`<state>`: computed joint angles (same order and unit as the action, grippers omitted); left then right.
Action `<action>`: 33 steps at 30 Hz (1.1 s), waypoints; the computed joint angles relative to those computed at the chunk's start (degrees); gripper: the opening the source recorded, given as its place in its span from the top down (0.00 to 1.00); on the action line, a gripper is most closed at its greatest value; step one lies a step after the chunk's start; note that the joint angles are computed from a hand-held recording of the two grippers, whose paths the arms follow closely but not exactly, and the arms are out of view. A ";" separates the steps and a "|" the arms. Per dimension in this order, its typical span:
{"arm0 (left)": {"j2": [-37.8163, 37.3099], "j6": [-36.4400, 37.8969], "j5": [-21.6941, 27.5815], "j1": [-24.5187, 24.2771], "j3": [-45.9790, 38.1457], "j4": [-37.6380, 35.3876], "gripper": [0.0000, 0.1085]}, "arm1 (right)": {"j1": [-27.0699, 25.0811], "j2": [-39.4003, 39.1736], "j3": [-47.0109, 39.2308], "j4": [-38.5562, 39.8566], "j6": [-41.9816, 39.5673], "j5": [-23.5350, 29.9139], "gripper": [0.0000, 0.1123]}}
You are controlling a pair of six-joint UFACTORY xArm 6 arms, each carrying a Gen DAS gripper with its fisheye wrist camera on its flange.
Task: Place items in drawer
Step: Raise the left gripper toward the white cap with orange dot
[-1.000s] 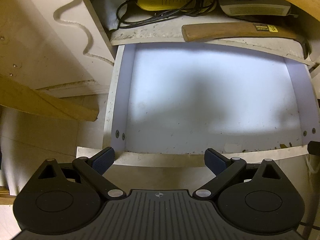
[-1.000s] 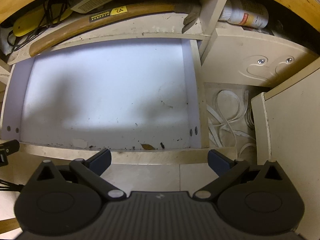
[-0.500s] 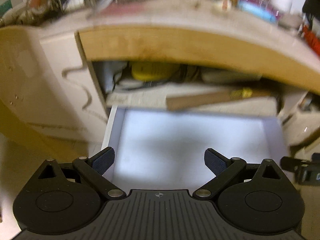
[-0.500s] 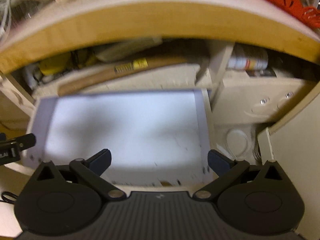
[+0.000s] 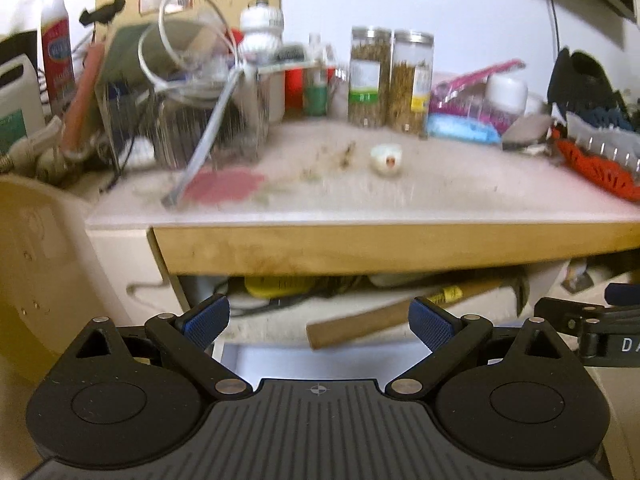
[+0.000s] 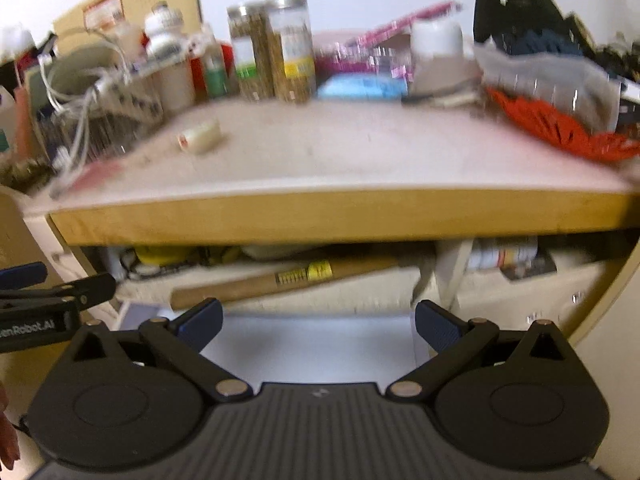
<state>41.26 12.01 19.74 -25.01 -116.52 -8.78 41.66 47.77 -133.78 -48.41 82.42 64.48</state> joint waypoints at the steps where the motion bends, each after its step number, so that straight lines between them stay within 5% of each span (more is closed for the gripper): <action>1: -0.06 0.96 -0.72 -0.04 0.01 -1.01 0.09 | 0.15 -0.28 0.34 -1.45 0.56 -0.19 0.09; 10: -0.59 8.21 -5.51 -0.57 0.93 -9.82 0.09 | 1.30 -3.19 3.80 -13.53 5.46 -1.01 0.09; 22: -0.94 19.71 -12.05 -1.63 2.81 -19.16 0.09 | 1.87 -4.24 5.15 -15.00 4.25 -0.84 0.09; 26: 0.08 19.17 -11.71 -1.57 1.46 -17.44 0.09 | 2.01 -4.16 5.13 -15.77 4.09 -0.81 0.09; 33: 3.58 28.41 -8.92 -1.63 -4.51 -27.01 0.09 | 1.98 -3.63 4.32 -15.63 3.56 -0.95 0.09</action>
<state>44.84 40.42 10.82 -26.63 -121.03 -35.79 43.65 44.15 -129.46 -64.03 85.97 63.53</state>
